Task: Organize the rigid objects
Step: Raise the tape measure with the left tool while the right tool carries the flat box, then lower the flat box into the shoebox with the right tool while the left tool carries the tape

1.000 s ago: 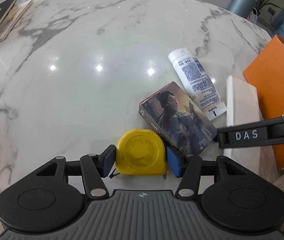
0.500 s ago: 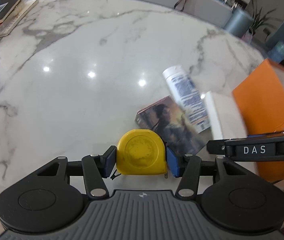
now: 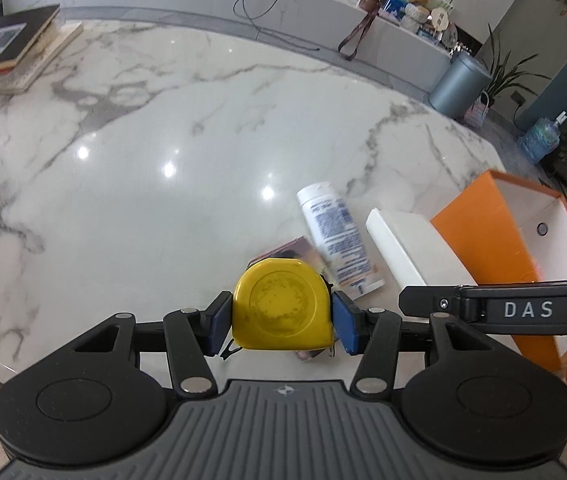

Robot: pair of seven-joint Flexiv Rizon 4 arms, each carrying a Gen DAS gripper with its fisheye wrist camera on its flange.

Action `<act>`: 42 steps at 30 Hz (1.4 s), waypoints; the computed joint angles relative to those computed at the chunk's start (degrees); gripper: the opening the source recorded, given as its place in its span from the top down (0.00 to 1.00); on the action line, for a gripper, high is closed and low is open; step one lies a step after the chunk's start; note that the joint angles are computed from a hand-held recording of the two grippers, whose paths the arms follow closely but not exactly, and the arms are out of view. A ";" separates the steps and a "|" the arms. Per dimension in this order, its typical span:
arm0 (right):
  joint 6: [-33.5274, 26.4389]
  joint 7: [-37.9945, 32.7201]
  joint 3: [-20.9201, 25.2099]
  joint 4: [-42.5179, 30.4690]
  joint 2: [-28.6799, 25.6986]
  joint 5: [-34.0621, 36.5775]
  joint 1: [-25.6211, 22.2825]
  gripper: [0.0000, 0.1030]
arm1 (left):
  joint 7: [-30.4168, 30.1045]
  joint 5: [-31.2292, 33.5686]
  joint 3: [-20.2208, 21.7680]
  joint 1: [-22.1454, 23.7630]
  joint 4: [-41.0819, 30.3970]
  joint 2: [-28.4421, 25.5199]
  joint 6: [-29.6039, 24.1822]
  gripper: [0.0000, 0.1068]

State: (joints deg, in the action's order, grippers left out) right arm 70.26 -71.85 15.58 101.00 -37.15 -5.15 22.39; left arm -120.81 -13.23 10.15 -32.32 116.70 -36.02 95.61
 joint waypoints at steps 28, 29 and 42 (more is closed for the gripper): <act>3.45 -2.72 -10.19 6.46 9.56 -5.60 -10.62 0.40 | 10.29 6.19 -8.12 -1.67 -35.42 -12.42 -12.80 0.43; 3.14 -2.95 -10.63 6.06 8.80 -6.08 -11.11 0.40 | 10.89 6.23 -8.79 -1.46 -37.69 -13.82 -14.22 0.43; -2.40 -10.46 -13.48 -2.79 -2.44 -12.18 -13.32 0.40 | 17.24 6.89 -13.16 0.29 -55.37 -25.30 -27.21 0.43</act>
State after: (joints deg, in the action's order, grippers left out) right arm 67.86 -82.31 2.10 98.21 -39.59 -17.33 9.07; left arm -103.56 -6.34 -3.01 -32.03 61.33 -61.33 68.40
